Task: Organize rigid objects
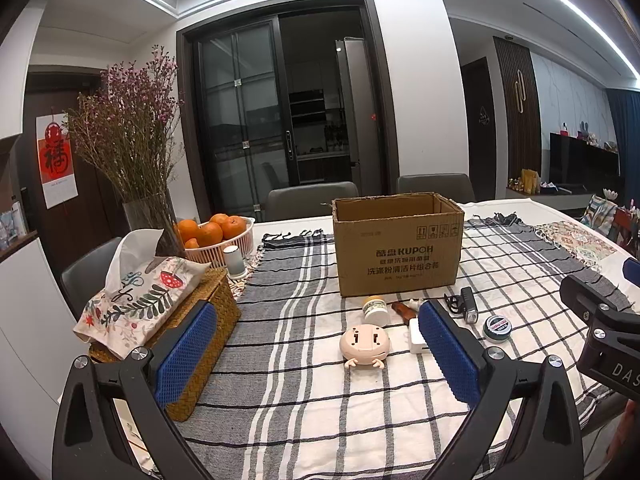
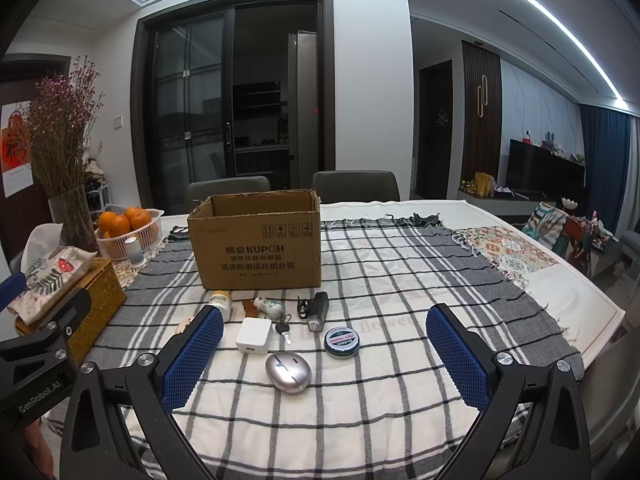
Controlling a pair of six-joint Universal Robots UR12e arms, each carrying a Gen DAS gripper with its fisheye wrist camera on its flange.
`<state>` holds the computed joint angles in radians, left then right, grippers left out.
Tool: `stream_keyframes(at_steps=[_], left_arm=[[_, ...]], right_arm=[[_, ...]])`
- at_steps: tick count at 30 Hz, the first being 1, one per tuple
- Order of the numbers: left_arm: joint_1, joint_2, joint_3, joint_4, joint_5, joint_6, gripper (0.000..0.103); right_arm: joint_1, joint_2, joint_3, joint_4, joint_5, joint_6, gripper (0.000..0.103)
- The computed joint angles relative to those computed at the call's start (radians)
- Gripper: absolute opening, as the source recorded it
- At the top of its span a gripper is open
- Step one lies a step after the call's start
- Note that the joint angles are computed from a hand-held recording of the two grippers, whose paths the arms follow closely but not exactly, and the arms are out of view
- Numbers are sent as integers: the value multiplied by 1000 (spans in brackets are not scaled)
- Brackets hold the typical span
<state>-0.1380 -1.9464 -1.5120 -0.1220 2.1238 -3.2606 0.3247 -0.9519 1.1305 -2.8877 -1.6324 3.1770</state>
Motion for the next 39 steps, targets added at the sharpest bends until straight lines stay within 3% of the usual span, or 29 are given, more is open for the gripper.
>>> stream_keyframes(at_steps=[39], left_arm=[[5, -7, 5, -30, -18, 1, 103]], right_arm=[[-5, 7, -13, 41, 29, 1, 103]])
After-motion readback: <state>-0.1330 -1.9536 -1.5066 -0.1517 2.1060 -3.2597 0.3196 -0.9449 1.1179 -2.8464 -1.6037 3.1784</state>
